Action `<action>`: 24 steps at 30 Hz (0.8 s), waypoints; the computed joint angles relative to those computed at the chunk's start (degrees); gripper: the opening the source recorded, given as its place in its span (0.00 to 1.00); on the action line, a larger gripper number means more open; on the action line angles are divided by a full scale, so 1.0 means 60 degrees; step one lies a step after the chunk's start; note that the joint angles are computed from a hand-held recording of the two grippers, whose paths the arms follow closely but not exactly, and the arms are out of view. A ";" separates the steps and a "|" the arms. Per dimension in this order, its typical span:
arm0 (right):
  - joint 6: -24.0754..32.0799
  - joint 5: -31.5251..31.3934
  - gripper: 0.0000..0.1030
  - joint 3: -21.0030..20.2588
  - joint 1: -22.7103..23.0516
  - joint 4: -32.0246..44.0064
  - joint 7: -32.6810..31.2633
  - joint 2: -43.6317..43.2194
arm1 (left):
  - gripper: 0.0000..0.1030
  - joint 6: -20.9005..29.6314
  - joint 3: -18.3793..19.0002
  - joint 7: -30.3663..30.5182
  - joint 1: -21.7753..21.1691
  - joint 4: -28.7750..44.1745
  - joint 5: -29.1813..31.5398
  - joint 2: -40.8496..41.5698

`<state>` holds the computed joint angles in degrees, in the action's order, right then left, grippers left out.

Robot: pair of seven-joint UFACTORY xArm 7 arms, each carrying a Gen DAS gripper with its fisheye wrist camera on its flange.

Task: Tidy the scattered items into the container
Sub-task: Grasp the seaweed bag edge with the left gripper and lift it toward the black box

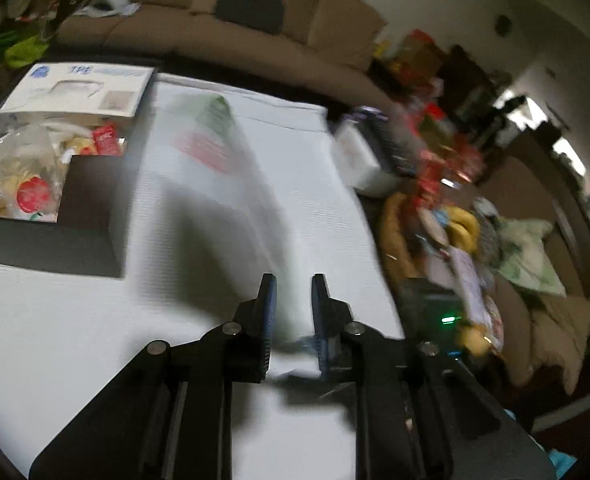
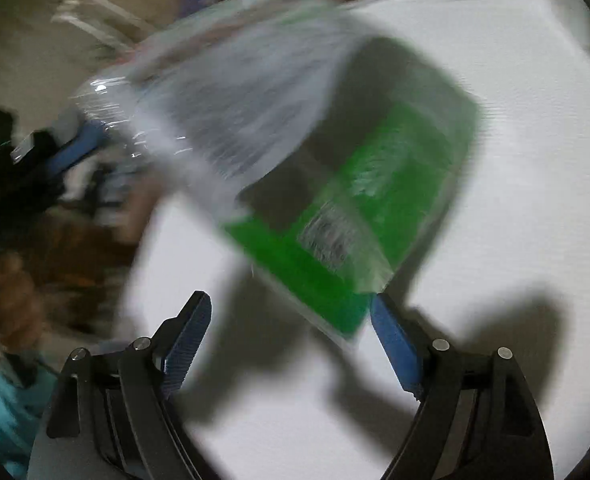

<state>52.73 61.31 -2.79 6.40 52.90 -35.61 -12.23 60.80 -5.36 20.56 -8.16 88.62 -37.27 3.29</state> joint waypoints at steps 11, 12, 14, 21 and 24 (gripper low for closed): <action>-0.1678 -0.1882 0.83 0.0204 -0.0055 -0.2778 0.2220 -0.3560 | 0.49 -0.1549 0.0062 -0.1239 -0.0492 -0.1930 0.1888 -0.1448; -0.1772 -0.2142 0.83 0.0137 -0.0100 -0.2863 0.2354 -0.3665 | 0.49 -0.1732 0.0145 -0.1375 -0.0433 -0.2253 0.1933 -0.1512; -0.1872 -0.2607 0.83 -0.0003 -0.0134 -0.2957 0.2640 -0.3760 | 0.52 -0.2203 0.0263 -0.1721 -0.0309 -0.2860 0.2077 -0.1523; -0.2220 -0.3408 0.83 -0.0259 0.0593 -0.2780 0.3464 -0.3338 | 0.60 -0.3218 0.0310 -0.2816 -0.0033 -0.3366 0.2564 -0.0407; -0.2312 -0.3420 0.83 -0.0417 0.0953 -0.2673 0.3455 -0.3083 | 0.66 -0.3809 0.0165 -0.2981 -0.0065 -0.3227 0.2744 0.0131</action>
<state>38.85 40.79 -5.29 12.12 36.86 -14.88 -30.73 37.95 -4.37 2.67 -8.55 69.26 -20.81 4.08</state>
